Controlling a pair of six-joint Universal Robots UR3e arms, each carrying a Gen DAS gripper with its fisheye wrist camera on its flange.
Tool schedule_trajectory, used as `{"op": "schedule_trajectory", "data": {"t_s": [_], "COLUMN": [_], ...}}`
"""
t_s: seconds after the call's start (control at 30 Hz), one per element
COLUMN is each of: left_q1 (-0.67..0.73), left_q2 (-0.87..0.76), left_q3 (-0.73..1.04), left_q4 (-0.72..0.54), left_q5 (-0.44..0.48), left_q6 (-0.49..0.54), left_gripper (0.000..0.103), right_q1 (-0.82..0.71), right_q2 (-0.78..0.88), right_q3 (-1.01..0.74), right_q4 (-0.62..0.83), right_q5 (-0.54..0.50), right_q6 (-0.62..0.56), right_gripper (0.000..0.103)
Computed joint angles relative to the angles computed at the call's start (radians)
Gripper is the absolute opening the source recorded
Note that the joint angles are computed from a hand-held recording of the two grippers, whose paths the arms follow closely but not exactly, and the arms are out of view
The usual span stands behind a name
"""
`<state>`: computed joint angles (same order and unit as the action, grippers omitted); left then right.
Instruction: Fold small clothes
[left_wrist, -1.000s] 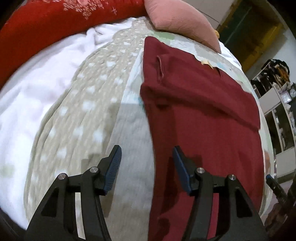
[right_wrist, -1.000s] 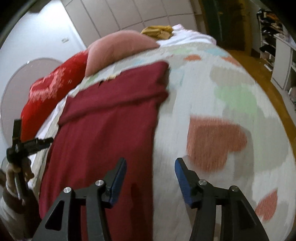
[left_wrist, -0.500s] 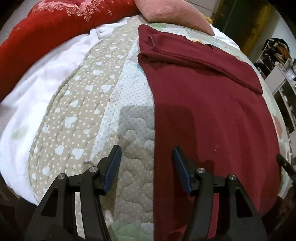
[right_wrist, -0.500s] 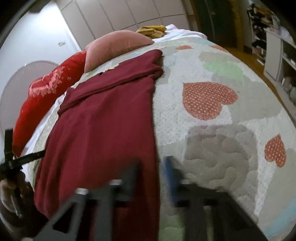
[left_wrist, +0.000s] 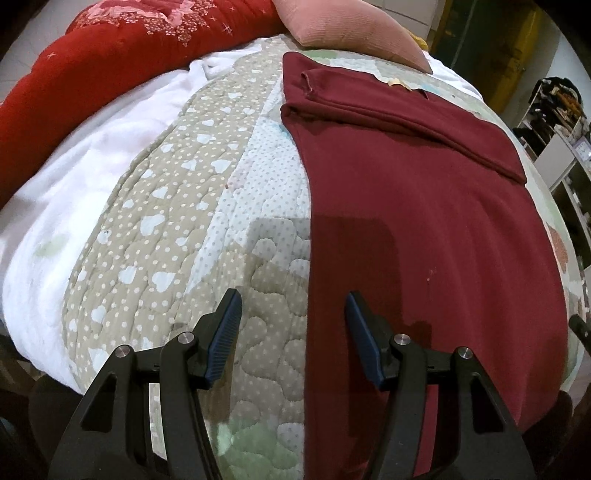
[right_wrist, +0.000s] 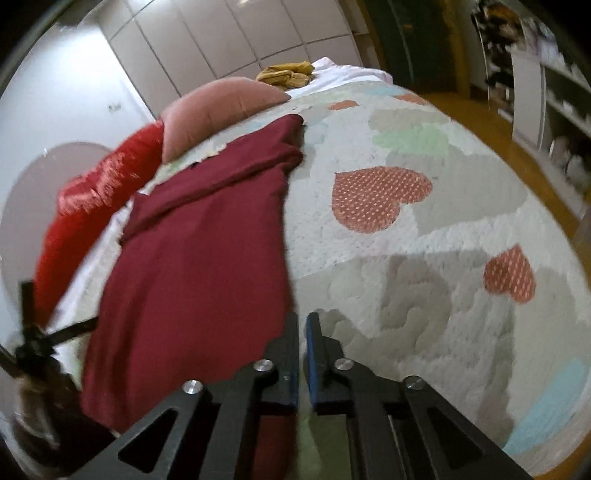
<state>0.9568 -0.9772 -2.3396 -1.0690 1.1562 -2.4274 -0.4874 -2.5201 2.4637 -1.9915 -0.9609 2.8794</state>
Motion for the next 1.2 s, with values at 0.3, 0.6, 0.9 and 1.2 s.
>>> {"op": "schedule_trajectory", "data": {"t_s": [0.3,0.6,0.9,1.2], "left_q1": [0.053,0.089,0.123,0.167], "left_q2": [0.09,0.154,0.221,0.249], "left_q3": [0.005,0.01,0.017,0.04], "left_q4": [-0.133,-0.235,-0.35,-0.456], "left_q5": [-0.01,-0.011,-0.016,-0.021], "left_q6": [0.068,0.125,0.187,0.237], "left_gripper": [0.059,0.059,0.064,0.064], "right_q1": [-0.085,0.076,0.301,0.342], "right_q2": [-0.171,-0.039,0.142,0.184], "right_q3": [-0.026,0.009,0.063,0.075], "right_q4": [0.351,0.104,-0.286,-0.378], "right_q5": [0.077,0.022,-0.139,-0.182], "right_q6": [-0.163,-0.071,0.069,0.102], "right_gripper": [0.054,0.054,0.048,0.035]}}
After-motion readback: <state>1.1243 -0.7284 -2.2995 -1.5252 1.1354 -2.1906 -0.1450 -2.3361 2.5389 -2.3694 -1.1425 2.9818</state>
